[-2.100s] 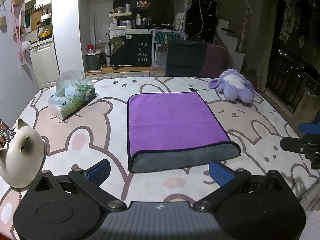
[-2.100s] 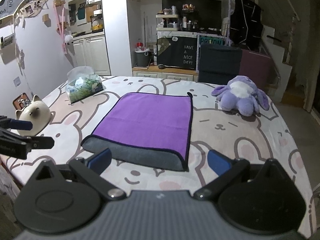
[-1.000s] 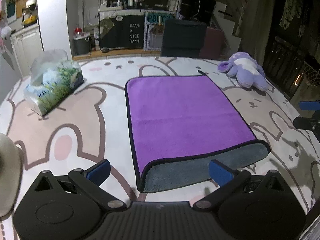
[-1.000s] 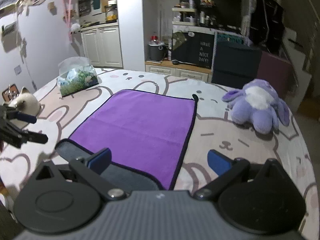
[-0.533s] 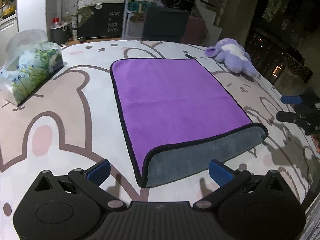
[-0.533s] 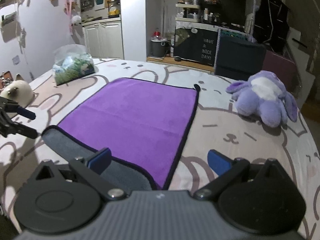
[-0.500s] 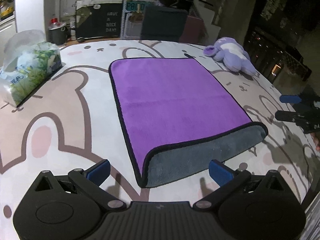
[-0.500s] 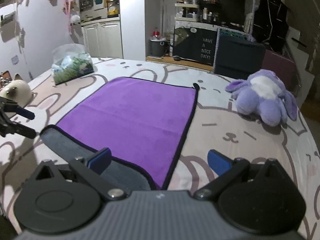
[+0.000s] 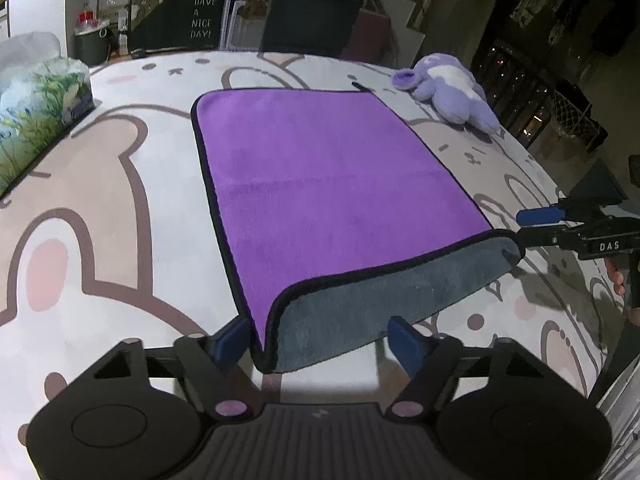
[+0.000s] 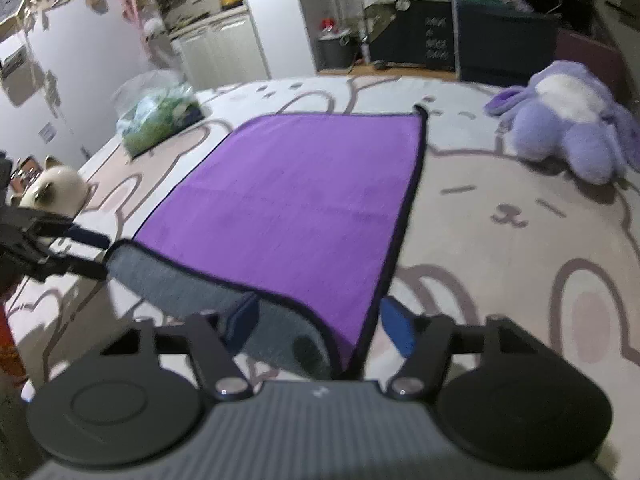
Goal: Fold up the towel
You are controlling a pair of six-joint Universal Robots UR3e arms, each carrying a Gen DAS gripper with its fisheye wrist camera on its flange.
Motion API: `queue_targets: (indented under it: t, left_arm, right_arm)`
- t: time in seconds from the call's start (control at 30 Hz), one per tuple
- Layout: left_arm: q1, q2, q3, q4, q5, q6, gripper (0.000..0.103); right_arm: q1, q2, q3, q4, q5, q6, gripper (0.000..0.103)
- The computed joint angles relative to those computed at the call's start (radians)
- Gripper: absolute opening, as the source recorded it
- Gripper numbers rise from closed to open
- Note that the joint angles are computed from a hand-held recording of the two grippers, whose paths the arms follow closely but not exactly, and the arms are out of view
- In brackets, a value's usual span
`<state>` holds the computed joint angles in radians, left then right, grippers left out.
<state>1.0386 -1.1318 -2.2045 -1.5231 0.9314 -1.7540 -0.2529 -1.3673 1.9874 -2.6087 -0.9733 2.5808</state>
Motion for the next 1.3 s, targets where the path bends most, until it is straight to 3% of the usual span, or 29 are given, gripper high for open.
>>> queue_targets:
  t: [0.07, 0.43, 0.5, 0.63, 0.8, 1.0, 1.07, 1.3]
  left_arm:
    - [-0.005, -0.010, -0.002, 0.019, 0.004, -0.015, 0.070]
    - [-0.015, -0.081, 0.011, 0.094, -0.011, -0.087, 0.054]
    - [-0.014, -0.088, 0.016, 0.090, -0.009, -0.088, 0.050]
    - [-0.017, -0.093, 0.023, 0.074, -0.002, -0.075, 0.043]
    - [-0.038, -0.099, 0.018, 0.099, 0.028, -0.081, 0.034]
    - [-0.048, -0.100, 0.012, 0.127, 0.048, -0.095, 0.020]
    - [-0.052, -0.096, 0.015, 0.125, 0.051, -0.096, 0.007]
    - [-0.046, -0.058, 0.010, 0.120, 0.033, -0.092, 0.005]
  right_arm:
    - [0.018, 0.017, -0.024, 0.029, -0.018, -0.012, 0.061]
    - [0.053, 0.094, -0.103, 0.113, -0.098, 0.005, 0.044]
    - [0.053, 0.094, -0.099, 0.108, -0.103, -0.004, 0.042]
    - [0.050, 0.083, -0.105, 0.142, -0.092, -0.019, 0.028]
    - [0.059, 0.069, -0.102, 0.157, -0.103, -0.043, 0.022]
    - [0.061, 0.058, -0.095, 0.151, -0.109, -0.058, 0.011]
    - [0.060, 0.054, -0.091, 0.140, -0.106, -0.056, 0.009]
    - [0.057, 0.039, -0.076, 0.108, -0.096, -0.050, 0.006]
